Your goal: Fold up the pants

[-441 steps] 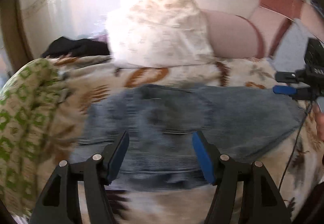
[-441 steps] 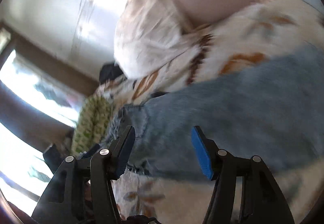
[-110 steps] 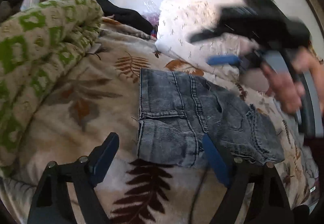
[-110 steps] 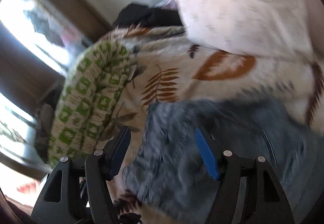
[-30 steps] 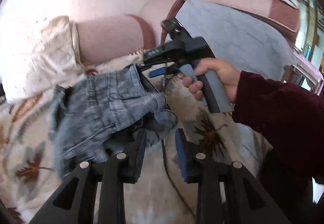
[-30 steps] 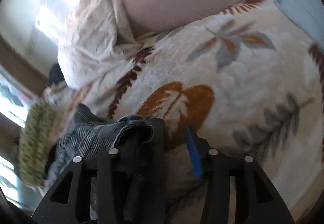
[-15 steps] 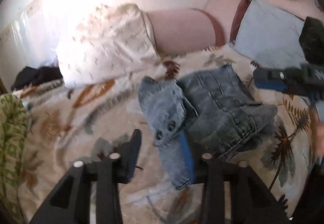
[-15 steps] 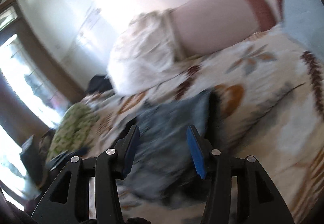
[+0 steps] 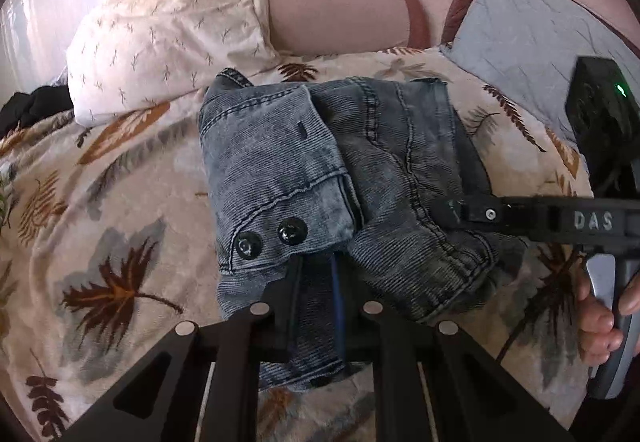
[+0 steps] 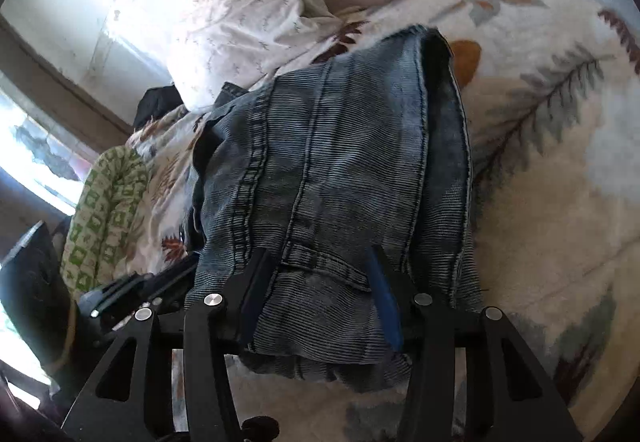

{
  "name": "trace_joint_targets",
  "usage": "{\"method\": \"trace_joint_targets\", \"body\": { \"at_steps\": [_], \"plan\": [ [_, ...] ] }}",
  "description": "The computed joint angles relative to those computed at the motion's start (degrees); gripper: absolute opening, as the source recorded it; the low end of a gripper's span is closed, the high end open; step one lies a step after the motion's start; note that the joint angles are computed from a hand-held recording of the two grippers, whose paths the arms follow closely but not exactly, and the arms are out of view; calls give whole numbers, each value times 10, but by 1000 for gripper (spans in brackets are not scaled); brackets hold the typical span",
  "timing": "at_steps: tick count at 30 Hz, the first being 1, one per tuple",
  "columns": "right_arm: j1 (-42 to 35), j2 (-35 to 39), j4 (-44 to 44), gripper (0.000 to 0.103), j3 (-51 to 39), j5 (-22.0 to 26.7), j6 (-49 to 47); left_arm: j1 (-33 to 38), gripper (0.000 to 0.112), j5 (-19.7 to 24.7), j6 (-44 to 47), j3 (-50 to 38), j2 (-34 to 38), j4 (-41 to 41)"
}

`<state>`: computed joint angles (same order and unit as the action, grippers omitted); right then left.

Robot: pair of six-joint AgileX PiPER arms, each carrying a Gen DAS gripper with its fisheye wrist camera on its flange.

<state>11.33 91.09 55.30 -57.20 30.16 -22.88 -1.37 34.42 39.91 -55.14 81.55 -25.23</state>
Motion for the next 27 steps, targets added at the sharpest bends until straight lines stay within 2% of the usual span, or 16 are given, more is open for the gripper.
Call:
{"method": "trace_joint_targets", "body": {
  "at_steps": [4, 6, 8, 9, 10, 12, 14, 19, 21, 23, 27],
  "plan": [
    [12, -21, -18, 47, 15, -24, 8, -6, 17, 5, -56, -1, -22, 34],
    [24, -31, -33, 50, 12, -36, 34, 10, 21, 13, -52, 6, -49, 17],
    [35, -63, -55, 51, 25, -56, 55, 33, 43, 15, -43, 16, -86, -1],
    [48, -85, -91, 51, 34, -81, 83, 46, 61, 10, -35, 21, -105, -13],
    [61, -99, -137, 51, 37, -100, 121, 55, 70, 3, -27, 23, -119, -22],
    [74, -126, -192, 52, 43, -120, 166, 71, 71, 1, -18, 4, -128, -32],
    [80, -148, -223, 53, 54, -137, 200, 72, 71, 23, -30, -46, -101, -15],
    [105, -143, -191, 55, 45, -146, 144, 35, 71, 9, -81, -131, -14, 53],
    [125, -125, -243, 55, 29, -148, 181, 19, 71, 24, -100, -167, 31, 66],
    [142, -107, -315, 55, 16, -149, 237, -4, 71, 22, -155, -187, 63, 112],
    [156, -77, -397, 55, -2, -145, 312, -34, 70, 27, -250, -231, 123, 173]
  ]
}}
